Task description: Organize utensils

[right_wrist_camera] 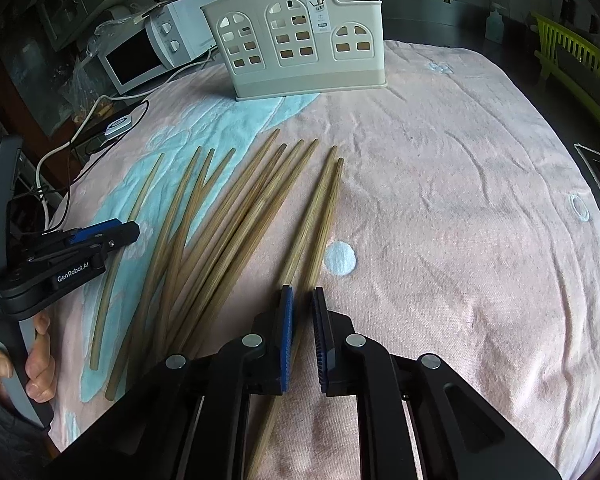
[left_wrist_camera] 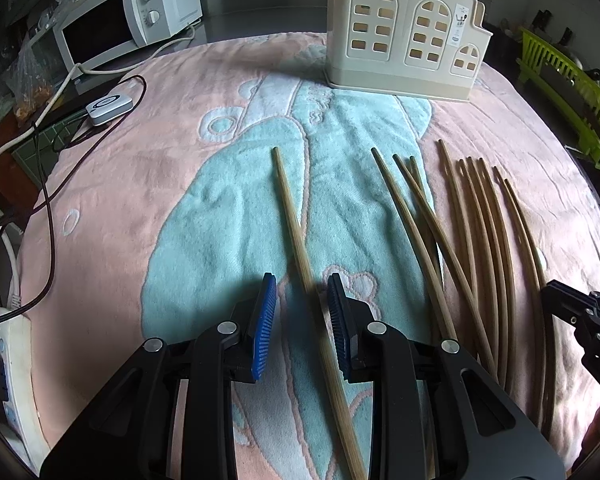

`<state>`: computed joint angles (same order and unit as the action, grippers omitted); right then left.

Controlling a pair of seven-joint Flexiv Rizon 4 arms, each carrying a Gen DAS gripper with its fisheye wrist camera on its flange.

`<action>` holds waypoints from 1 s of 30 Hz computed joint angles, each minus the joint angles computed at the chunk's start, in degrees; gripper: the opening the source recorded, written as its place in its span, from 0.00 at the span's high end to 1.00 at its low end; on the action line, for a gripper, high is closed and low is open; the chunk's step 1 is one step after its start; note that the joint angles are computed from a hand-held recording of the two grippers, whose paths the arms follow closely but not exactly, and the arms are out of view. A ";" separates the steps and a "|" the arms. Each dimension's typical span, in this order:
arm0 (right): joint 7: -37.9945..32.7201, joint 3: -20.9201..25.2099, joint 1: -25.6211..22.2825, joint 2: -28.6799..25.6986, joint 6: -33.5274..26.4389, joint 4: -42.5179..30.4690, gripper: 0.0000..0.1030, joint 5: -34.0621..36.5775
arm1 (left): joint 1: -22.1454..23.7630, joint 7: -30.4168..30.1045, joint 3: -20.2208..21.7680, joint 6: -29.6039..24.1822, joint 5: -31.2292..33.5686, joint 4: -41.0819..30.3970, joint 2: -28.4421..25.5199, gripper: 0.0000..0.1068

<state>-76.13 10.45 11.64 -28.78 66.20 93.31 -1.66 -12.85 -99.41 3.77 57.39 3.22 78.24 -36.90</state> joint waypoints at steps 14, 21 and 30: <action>0.02 -0.34 0.08 0.93 1.00 1.61 0.91 -0.86 | 0.99 1.92 -1.26 2.10 -2.74 2.08 0.70 0.90; -1.05 -0.29 0.16 0.05 -1.23 -0.21 0.90 -1.44 | 0.76 2.31 -1.04 -0.82 -2.56 0.38 0.30 0.89; -3.22 0.31 -0.29 -0.96 -3.47 -2.61 0.90 0.23 | 0.05 2.50 -0.43 -4.85 -0.56 -2.50 -0.42 0.90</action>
<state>-79.35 10.76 11.35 -29.74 62.73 90.70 -1.43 -12.81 -96.91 3.34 52.54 2.66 75.74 -37.32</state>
